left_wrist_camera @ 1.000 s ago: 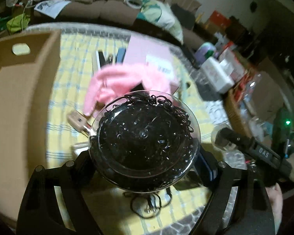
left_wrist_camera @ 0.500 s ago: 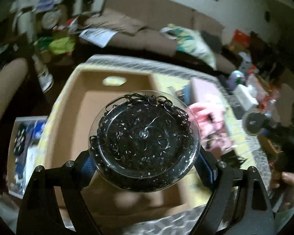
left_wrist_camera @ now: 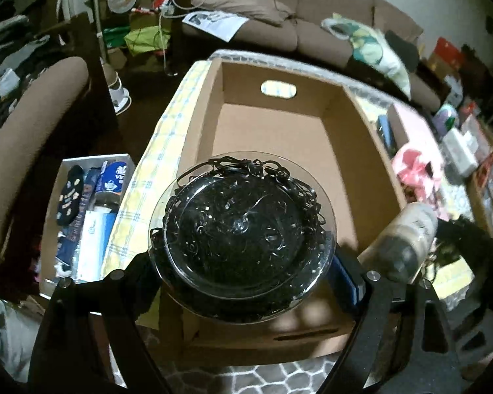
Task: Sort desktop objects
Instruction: 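Carry the jar and bottle into the cardboard box and open both tools, then grasp the gold packet with the left tool while the right tool grasps the black box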
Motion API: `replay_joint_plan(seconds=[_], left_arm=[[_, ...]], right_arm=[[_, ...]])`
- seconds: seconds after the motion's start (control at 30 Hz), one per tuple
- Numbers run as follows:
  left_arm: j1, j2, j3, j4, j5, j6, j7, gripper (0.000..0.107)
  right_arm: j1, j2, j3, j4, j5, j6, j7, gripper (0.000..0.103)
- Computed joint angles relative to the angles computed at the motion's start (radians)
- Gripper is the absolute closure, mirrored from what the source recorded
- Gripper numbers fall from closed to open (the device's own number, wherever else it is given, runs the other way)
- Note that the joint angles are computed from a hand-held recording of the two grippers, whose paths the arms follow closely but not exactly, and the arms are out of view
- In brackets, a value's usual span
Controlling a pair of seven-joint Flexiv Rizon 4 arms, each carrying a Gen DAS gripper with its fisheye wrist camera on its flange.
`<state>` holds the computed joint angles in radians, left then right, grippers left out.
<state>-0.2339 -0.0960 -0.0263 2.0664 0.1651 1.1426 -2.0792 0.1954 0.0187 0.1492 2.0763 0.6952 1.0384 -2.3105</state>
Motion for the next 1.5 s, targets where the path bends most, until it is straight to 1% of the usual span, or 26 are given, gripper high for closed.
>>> replay_joint_plan(seconds=[0.07,0.13,0.17,0.2,0.23,0.3,0.37,0.43,0.47,0.57,0.63,0.7,0.93,1.03,1.17,1.27,1.37,1.43,1.5], left_arm=[[-0.007,-0.002,-0.002,-0.019,0.028,-0.036,-0.014,0.021],[-0.012,0.004,-0.001,-0.027,0.050,-0.054,-0.034,0.020],[-0.012,0.006,0.000,-0.028,0.060,-0.056,-0.041,0.019],[-0.015,0.012,0.003,-0.033,0.083,-0.063,-0.061,0.015],[-0.017,0.017,0.004,-0.044,0.112,-0.076,-0.086,0.014],[-0.019,0.029,0.004,-0.054,0.161,-0.095,-0.125,0.007],[-0.010,0.034,0.000,-0.042,0.143,-0.076,-0.119,0.006],[-0.004,0.039,-0.001,-0.031,0.131,-0.052,-0.128,0.006],[-0.001,0.042,-0.001,-0.027,0.128,-0.042,-0.133,0.006],[0.008,0.054,0.003,-0.017,0.139,-0.019,-0.175,0.006],[0.018,0.061,0.004,0.011,0.097,0.030,-0.166,0.006],[0.023,0.063,0.001,0.026,0.077,0.058,-0.167,0.006],[0.011,0.040,-0.019,-0.001,0.080,0.081,-0.170,0.006],[-0.015,0.009,-0.034,-0.037,0.083,0.096,-0.157,0.006],[-0.070,-0.046,-0.049,-0.111,0.100,0.115,-0.139,0.006],[-0.123,-0.103,-0.057,-0.185,0.113,0.120,-0.101,0.006],[-0.195,-0.173,-0.052,-0.281,0.142,0.097,-0.088,0.006],[-0.230,-0.215,-0.050,-0.327,0.129,0.087,-0.068,0.006],[-0.279,-0.264,-0.038,-0.394,0.136,0.050,-0.063,0.006]], right_arm=[[0.006,-0.010,0.004,0.003,-0.031,-0.032,0.005,0.003],[0.004,-0.010,0.008,0.020,-0.061,-0.028,0.007,0.003],[0.007,-0.012,0.012,0.033,-0.080,-0.006,0.013,0.003],[0.006,-0.013,0.011,0.034,-0.082,-0.008,0.008,0.003],[0.002,-0.013,0.006,0.027,-0.074,-0.027,-0.007,0.003],[-0.006,-0.003,0.000,0.018,-0.049,-0.056,-0.023,0.003],[-0.019,0.012,-0.014,0.005,0.000,-0.095,-0.058,0.003],[-0.021,0.023,-0.019,-0.002,0.033,-0.096,-0.070,0.002],[-0.026,0.029,-0.030,-0.014,0.066,-0.115,-0.088,0.001],[-0.039,0.043,-0.052,-0.037,0.132,-0.142,-0.107,0.001],[-0.050,0.049,-0.067,-0.052,0.153,-0.161,-0.099,0.001],[-0.062,0.051,-0.078,-0.064,0.162,-0.174,-0.093,0.001],[-0.128,0.030,-0.124,-0.108,0.146,-0.155,-0.045,0.001],[-0.176,0.015,-0.151,-0.135,0.146,-0.141,-0.018,0.001],[-0.247,-0.012,-0.183,-0.172,0.144,-0.130,0.017,0.001],[-0.301,-0.045,-0.200,-0.196,0.104,-0.124,0.067,0.001],[-0.350,-0.071,-0.203,-0.214,0.082,-0.138,0.086,0.001],[-0.382,-0.080,-0.203,-0.219,0.083,-0.158,0.066,0.001],[-0.403,-0.088,-0.200,-0.211,0.052,-0.152,0.066,0.001]])
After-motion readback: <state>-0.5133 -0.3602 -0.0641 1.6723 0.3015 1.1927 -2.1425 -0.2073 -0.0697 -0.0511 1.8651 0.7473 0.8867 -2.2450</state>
